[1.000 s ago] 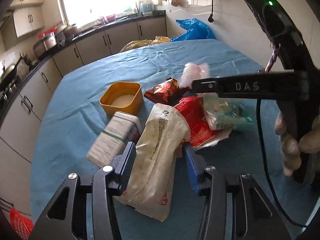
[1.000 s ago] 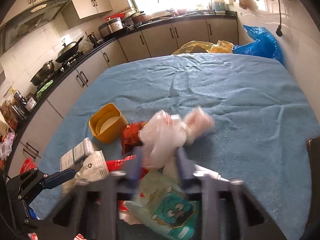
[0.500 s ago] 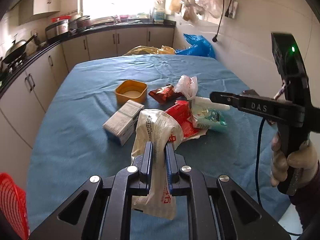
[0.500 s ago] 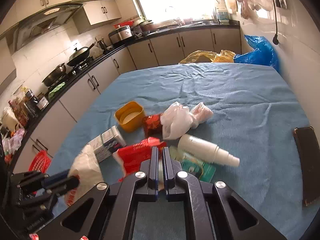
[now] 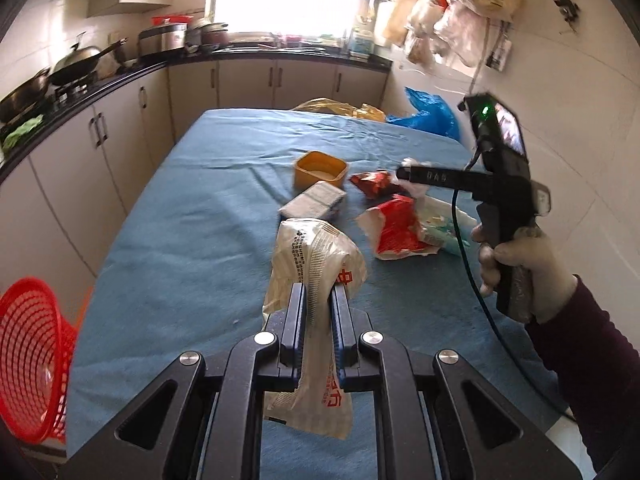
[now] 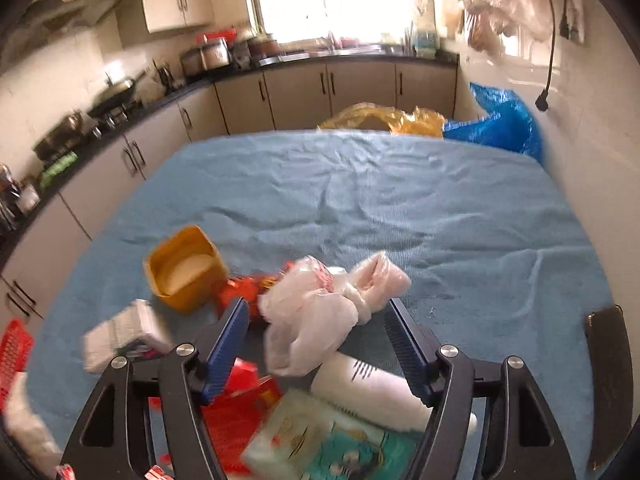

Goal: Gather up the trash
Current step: 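Carry the paper bag and plastic bag to the red basket and release both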

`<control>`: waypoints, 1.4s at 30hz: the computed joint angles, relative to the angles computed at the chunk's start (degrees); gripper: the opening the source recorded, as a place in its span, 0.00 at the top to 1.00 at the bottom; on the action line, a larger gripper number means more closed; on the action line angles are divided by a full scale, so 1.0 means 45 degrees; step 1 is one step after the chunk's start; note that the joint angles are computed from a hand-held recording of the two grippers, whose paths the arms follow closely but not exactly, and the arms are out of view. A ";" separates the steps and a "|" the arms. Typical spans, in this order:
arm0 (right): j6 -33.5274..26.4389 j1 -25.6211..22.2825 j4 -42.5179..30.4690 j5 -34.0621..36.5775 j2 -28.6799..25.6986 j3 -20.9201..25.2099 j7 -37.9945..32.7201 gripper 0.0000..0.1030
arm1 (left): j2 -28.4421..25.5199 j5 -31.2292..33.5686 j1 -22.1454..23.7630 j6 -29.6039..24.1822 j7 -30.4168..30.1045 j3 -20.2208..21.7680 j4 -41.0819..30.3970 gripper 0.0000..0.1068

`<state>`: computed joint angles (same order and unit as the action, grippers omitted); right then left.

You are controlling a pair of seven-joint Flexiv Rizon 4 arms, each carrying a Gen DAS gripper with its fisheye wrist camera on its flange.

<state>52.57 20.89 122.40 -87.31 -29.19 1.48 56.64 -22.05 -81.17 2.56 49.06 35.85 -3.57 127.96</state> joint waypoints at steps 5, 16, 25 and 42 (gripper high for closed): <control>0.0444 -0.0241 0.0316 -0.1177 0.0158 0.0054 0.1505 0.73 | -0.0137 -0.0062 0.0376 -0.0205 -0.0459 0.0143 -0.0293 0.89; -0.1181 0.1164 0.0163 -0.0483 0.0972 0.1014 0.1009 0.73 | -0.0152 -0.1231 0.0876 -0.0093 -0.0410 0.0426 -0.0389 0.89; -0.0196 0.2389 -0.2033 -0.0761 -0.0483 0.0795 -0.0308 0.73 | -0.0172 -0.2108 0.1327 -0.0032 0.0045 0.0741 -0.0546 0.89; 0.3248 0.3637 -0.7459 0.0127 -0.3904 -0.0767 -0.3371 0.72 | -0.2224 -0.1993 0.3223 0.0270 -0.1619 0.0482 -0.3829 0.89</control>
